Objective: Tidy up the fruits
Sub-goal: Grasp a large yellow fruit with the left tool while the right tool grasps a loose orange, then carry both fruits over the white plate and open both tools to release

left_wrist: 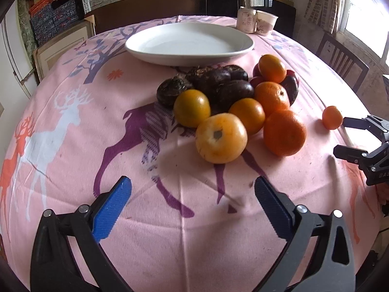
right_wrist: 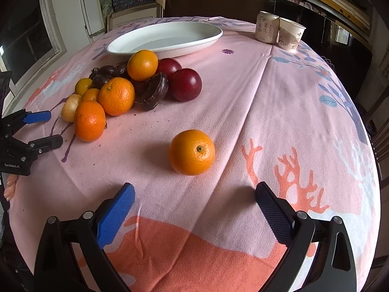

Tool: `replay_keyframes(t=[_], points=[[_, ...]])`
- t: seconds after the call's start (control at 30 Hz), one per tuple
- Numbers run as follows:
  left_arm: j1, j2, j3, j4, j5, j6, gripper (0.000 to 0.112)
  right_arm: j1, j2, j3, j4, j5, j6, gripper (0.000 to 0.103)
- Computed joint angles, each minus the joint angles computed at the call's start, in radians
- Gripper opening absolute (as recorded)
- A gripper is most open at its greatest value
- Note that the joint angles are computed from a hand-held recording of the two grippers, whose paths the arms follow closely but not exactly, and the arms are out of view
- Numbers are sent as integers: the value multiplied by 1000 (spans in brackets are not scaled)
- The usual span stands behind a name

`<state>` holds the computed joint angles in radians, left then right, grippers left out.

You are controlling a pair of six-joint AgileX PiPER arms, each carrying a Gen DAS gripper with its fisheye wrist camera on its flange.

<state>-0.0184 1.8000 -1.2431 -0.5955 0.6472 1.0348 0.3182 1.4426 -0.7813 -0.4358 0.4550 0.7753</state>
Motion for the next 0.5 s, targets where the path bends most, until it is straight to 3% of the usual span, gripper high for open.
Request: replay_keyframes(t=[0.07, 0.13, 0.2, 0.37, 0.5], points=[[-14, -5, 0, -28, -35, 30, 99, -18, -32, 32, -18, -61, 36, 98], [-38, 5, -14, -14, -62, 24, 95, -27, -38, 38, -65, -84, 93, 91], [-46, 32, -49, -3, -30, 10, 69, -48, -12, 19, 25, -97, -2, 81], [-41, 65, -89, -48, 44, 46, 47, -64, 22, -12, 127, -120, -118, 63], [-54, 70, -92, -50, 38, 42, 44, -82, 34, -23, 231, -138, -222, 45]])
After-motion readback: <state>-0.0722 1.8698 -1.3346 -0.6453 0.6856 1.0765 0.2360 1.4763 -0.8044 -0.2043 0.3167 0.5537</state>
